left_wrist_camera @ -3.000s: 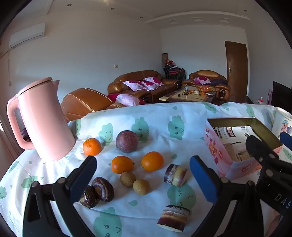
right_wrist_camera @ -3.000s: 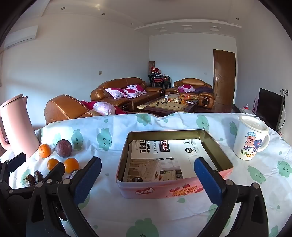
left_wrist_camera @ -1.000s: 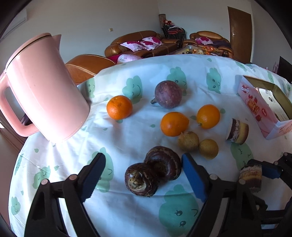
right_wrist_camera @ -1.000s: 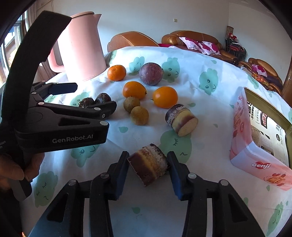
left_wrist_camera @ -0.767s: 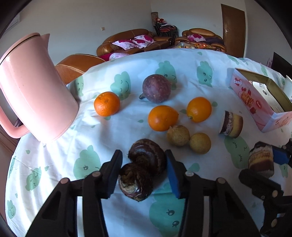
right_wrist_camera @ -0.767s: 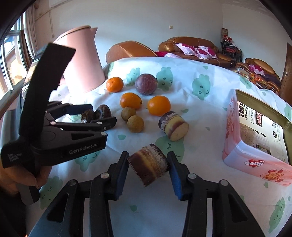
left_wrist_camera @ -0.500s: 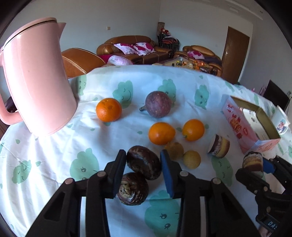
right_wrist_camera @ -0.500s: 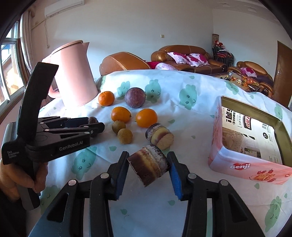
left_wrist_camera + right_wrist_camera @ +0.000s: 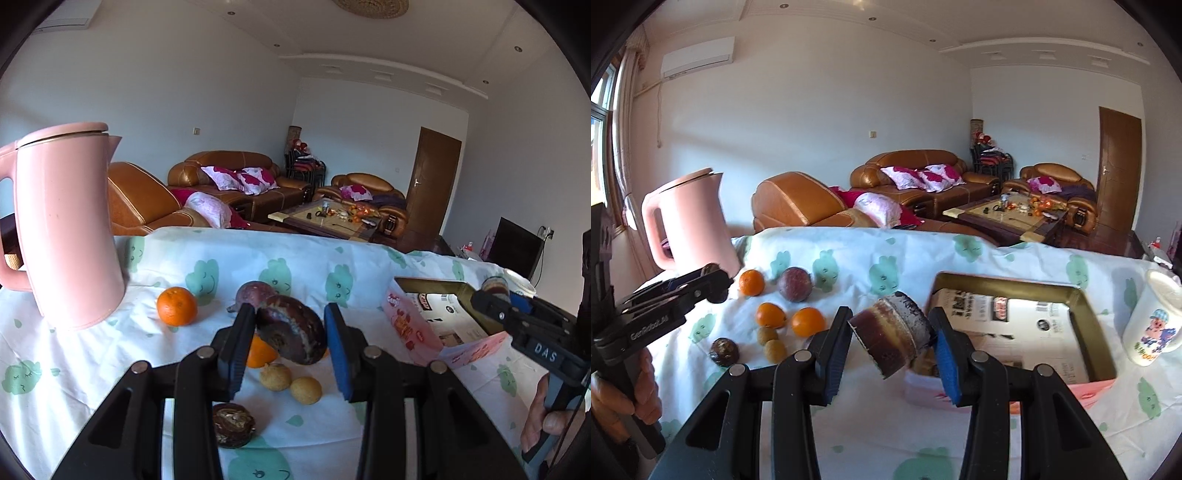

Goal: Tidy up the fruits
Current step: 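Carry both items over the pink tin and open both grippers to drop them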

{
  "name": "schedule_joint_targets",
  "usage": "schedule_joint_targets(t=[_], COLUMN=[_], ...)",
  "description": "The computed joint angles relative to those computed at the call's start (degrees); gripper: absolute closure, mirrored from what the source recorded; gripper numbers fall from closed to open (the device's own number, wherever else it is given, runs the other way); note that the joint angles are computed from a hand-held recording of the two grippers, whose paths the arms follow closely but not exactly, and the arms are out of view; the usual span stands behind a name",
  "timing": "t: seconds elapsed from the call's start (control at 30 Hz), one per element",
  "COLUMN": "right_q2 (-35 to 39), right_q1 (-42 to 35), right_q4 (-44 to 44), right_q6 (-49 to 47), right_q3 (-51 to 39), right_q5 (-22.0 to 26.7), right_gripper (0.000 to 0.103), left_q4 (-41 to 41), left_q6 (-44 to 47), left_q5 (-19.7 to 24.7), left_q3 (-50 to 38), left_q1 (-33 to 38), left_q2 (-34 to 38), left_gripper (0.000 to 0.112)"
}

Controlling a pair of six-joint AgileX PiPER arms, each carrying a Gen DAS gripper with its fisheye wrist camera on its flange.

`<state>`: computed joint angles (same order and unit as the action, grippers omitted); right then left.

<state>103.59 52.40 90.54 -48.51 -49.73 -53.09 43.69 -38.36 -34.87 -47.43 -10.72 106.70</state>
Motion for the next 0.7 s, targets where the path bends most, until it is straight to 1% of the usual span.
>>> schedule_joint_targets(t=[0.07, 0.1, 0.2, 0.27, 0.37, 0.43, 0.53, 0.57, 0.63, 0.67, 0.7], right_q2=[-1.63, -2.56, -6.31, -8.68, -10.48, -11.61, -12.58, -12.85, -12.96, -12.82, -12.59], right_q1=[-1.35, -2.36, -6.51, -9.59, -12.82, -15.65, -20.68, -22.31, -25.26, -26.43, -27.19], right_q4=[0.81, 0.84, -0.57, -2.52, -4.44, -7.97, -15.97, -19.15, -26.19, -28.80, -29.96], right_q6=[-0.30, 0.22, 3.43, 5.87, 7.68, 10.31, 16.68, 19.53, 26.41, 29.11, 30.37], right_q3=[2.64, 4.13, 9.61, 12.82, 15.54, 17.24, 19.17, 19.80, 20.83, 21.14, 21.20], right_q5=[-2.55, -2.93, -1.40, 1.36, 4.32, 8.07, 15.06, 17.10, 20.32, 21.41, 22.21], right_gripper=[0.058, 0.058, 0.058, 0.058, 0.058, 0.058, 0.058, 0.058, 0.058, 0.058, 0.058], left_q4=[-0.25, -1.47, -3.84, -4.88, -6.35, -6.32, -14.97, -14.92, -10.14, -9.69, -10.77], left_q6=[-0.27, 0.43, 2.08, 2.19, 2.41, 1.78, 9.45, 8.82, 2.90, 2.20, 3.35], left_q5=[0.30, 0.48, 2.51, 3.92, 8.14, 11.39, 17.31, 18.50, 20.88, 21.57, 22.29], left_q3=[0.03, 0.08, -1.31, -2.74, -7.02, -10.29, -14.48, -15.71, -18.31, -18.98, -19.53], left_q1=[-2.22, -4.09, -9.81, -13.85, -20.24, -23.83, -28.61, -29.25, -29.85, -30.22, -30.71], left_q2=[-0.81, -1.20, -1.99, -2.03, -0.46, 1.30, 4.18, 5.35, 7.45, 8.08, 8.56], left_gripper=[0.072, 0.072, 0.072, 0.072, 0.072, 0.072, 0.072, 0.072, 0.072, 0.072, 0.072])
